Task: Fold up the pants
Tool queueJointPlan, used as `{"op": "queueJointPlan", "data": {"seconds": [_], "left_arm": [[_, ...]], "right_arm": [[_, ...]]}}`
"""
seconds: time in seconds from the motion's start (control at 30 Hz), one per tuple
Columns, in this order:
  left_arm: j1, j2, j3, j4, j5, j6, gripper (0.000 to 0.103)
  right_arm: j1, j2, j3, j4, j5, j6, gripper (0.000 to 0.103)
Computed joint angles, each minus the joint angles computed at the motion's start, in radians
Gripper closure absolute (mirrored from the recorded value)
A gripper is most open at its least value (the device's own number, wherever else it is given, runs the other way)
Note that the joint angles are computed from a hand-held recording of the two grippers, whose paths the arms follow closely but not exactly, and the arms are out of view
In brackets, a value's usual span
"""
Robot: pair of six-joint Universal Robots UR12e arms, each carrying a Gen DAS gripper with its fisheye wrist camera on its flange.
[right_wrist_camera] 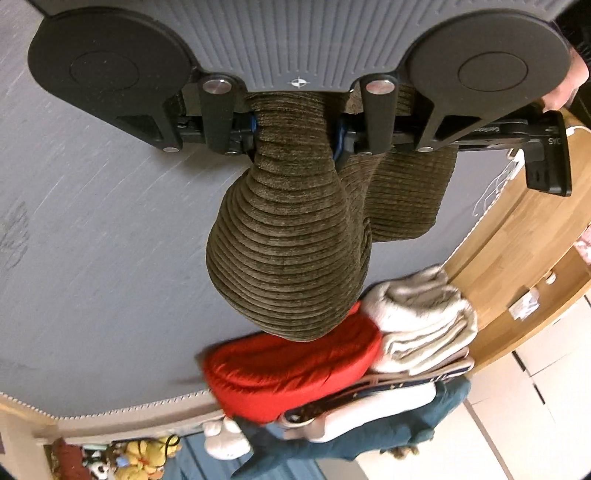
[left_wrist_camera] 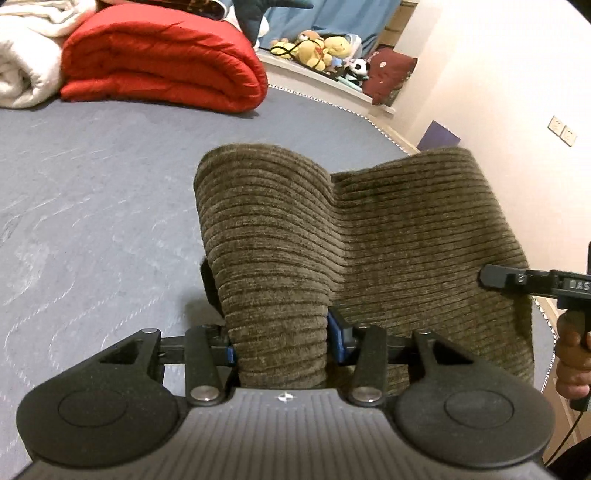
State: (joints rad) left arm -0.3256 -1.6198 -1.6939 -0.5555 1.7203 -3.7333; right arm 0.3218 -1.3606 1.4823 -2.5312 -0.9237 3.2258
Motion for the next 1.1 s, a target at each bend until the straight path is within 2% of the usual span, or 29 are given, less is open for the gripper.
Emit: {"op": "queueJointPlan", "data": {"seconds": [0.03,0.07,0.1,0.13,0.17,0.2,0.23,0.27,0.3,0.33,0.4,0.47,0.5,0.53,0.57,0.6,0.63,0.67,0.7,0.77,0.83,0.87,0.97,1.03,1.1], "left_arm": [[-0.005,-0.012,0.018,-0.042,0.03,-0.007,0.043],[-0.018,-0.026,0.039,-0.125,0.102,-0.016,0.029],[-0.033,-0.048,0.068,-0.23,0.207,0.006,0.022],[-0.048,-0.061,0.083,-0.298,0.298,0.025,0.017],[-0.061,-0.061,0.09,-0.323,0.348,0.019,0.016],[-0.064,-0.058,0.09,-0.307,0.356,0.006,0.023],[-0.066,-0.054,0.094,-0.3,0.348,-0.006,0.028],[-0.068,-0.044,0.083,-0.262,0.34,0.004,0.032],[-0.072,-0.036,0.071,-0.207,0.324,0.036,0.032],[-0.075,-0.024,0.057,-0.172,0.304,0.071,0.032],[-0.079,-0.004,0.025,-0.11,0.249,0.158,0.047],[-0.078,0.004,0.013,-0.103,0.172,0.227,0.054],[-0.068,0.009,0.015,-0.145,0.098,0.258,0.055],[-0.065,0.003,0.026,-0.228,0.041,0.286,0.054],[-0.069,-0.001,0.026,-0.281,0.026,0.335,0.054],[-0.085,-0.006,0.026,-0.293,0.053,0.407,0.053],[-0.092,-0.011,0.033,-0.296,0.075,0.438,0.053],[-0.092,-0.014,0.046,-0.318,0.076,0.426,0.053],[-0.089,-0.014,0.054,-0.327,0.07,0.389,0.053],[-0.088,-0.005,0.045,-0.307,0.066,0.344,0.05],[-0.084,-0.003,0.039,-0.269,0.094,0.308,0.049],[-0.085,-0.003,0.037,-0.252,0.115,0.284,0.049],[-0.094,-0.005,0.035,-0.206,0.182,0.229,0.048],[-0.096,-0.01,0.042,-0.198,0.208,0.219,0.048],[-0.092,-0.025,0.061,-0.199,0.227,0.215,0.048]], "right_arm": [[-0.003,0.008,-0.005,-0.002,-0.001,-0.003,0.065],[-0.006,0.02,-0.016,0.014,-0.008,-0.013,0.061],[-0.003,0.033,-0.028,0.039,-0.024,-0.021,0.052],[-0.001,0.044,-0.037,0.074,-0.061,-0.034,0.048],[0.007,0.055,-0.044,0.093,-0.14,-0.037,0.047],[0.017,0.062,-0.048,0.093,-0.228,-0.035,0.047],[0.025,0.066,-0.049,0.09,-0.309,-0.038,0.047],[0.023,0.066,-0.046,0.08,-0.348,-0.042,0.047],[0.018,0.063,-0.04,0.066,-0.345,-0.036,0.047],[0.007,0.058,-0.035,0.058,-0.304,-0.038,0.047],[-0.013,0.041,-0.016,0.038,-0.202,-0.083,0.047],[-0.024,0.029,-0.003,0.043,-0.104,-0.159,0.047],[-0.034,0.026,-0.005,0.094,-0.025,-0.225,0.049],[-0.033,0.024,-0.019,0.181,0.019,-0.312,0.051],[-0.027,0.027,-0.041,0.286,0.021,-0.417,0.051],[-0.012,0.033,-0.057,0.39,-0.019,-0.521,0.05],[0.007,0.039,-0.072,0.453,-0.101,-0.604,0.05],[0.019,0.041,-0.077,0.474,-0.145,-0.671,0.05],[0.025,0.043,-0.081,0.471,-0.159,-0.697,0.05],[0.027,0.06,-0.127,0.505,-0.152,-0.671,0.05],[0.014,0.067,-0.132,0.429,-0.074,-0.578,0.049],[0.011,0.079,-0.138,0.349,-0.063,-0.488,0.046],[0.015,0.127,-0.154,0.103,-0.131,-0.192,0.038],[0.024,0.159,-0.171,0.022,-0.201,-0.052,0.038],[0.041,0.196,-0.197,0.004,-0.281,0.014,0.039]]}}
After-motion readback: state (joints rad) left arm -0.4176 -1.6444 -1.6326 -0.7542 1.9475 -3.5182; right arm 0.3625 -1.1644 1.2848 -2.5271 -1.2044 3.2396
